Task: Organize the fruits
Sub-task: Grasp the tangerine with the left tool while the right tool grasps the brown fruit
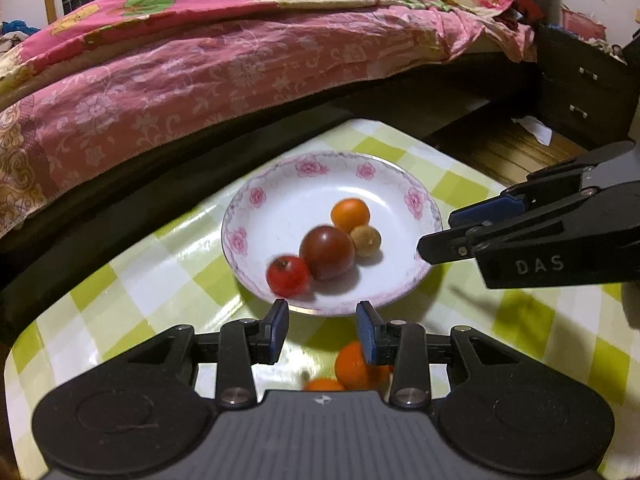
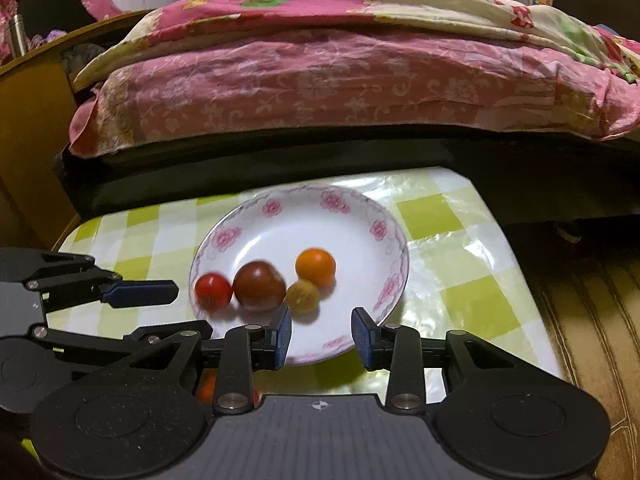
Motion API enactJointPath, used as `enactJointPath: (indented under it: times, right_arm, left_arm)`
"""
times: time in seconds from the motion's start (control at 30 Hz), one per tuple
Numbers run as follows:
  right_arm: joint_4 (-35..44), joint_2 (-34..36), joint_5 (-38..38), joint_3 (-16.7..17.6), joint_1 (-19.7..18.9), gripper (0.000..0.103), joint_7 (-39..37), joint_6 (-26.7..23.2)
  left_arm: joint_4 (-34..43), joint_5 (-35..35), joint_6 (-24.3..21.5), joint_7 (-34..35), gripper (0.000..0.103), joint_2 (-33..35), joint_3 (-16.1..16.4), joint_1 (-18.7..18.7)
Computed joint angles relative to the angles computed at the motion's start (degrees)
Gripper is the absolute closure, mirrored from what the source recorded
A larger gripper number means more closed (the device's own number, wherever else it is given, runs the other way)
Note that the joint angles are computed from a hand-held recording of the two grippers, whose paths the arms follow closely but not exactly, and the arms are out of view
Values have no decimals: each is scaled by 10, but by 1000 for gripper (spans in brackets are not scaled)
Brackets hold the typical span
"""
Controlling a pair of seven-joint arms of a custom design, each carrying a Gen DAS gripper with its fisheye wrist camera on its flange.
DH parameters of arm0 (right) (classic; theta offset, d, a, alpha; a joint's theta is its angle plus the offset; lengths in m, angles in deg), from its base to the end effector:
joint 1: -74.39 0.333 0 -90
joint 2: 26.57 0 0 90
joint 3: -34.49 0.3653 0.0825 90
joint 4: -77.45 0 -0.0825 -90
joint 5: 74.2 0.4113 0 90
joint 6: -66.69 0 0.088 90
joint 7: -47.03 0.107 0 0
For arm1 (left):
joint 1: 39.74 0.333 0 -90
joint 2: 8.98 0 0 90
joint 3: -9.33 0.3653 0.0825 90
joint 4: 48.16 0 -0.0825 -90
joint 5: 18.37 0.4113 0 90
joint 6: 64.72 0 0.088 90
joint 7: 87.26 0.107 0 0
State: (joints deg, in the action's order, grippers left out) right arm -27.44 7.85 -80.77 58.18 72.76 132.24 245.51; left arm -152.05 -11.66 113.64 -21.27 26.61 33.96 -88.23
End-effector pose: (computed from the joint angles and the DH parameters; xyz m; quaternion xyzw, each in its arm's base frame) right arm 0.7010 0.2416 0.3348 -0.7815 0.5023 -0.1561 0.3355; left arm 0.6543 -0.3580 0.3254 -0.5591 0.7420 -0.2808 0.2406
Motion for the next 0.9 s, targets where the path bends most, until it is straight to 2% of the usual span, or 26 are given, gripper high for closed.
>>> enactJointPath:
  times: [0.33,0.57,0.7,0.77,0.9]
  right_arm:
    - [-33,-21,38,48,-47,71,-46,-38]
    - [-60,-38,80,72,-67,66,-108,-62]
    - [-63,-43,96,62,-54,66,-144,-72]
    - [-61,-45,101,48,-40,66,-156,-82]
    - [-58,-46,124,39,-30,66,-188,-104]
  left_arm:
    - [-47,-2,10,18,59,-34,-25,16]
    - [-72,-3,10,52,59,-53,-64,43]
    - [-71,-3,7,65,59,-48,-62,39]
    - [-70,-4,3,74,59,-47,-74,50]
    - [-67,-3,-1,80,59,-43,-83,59]
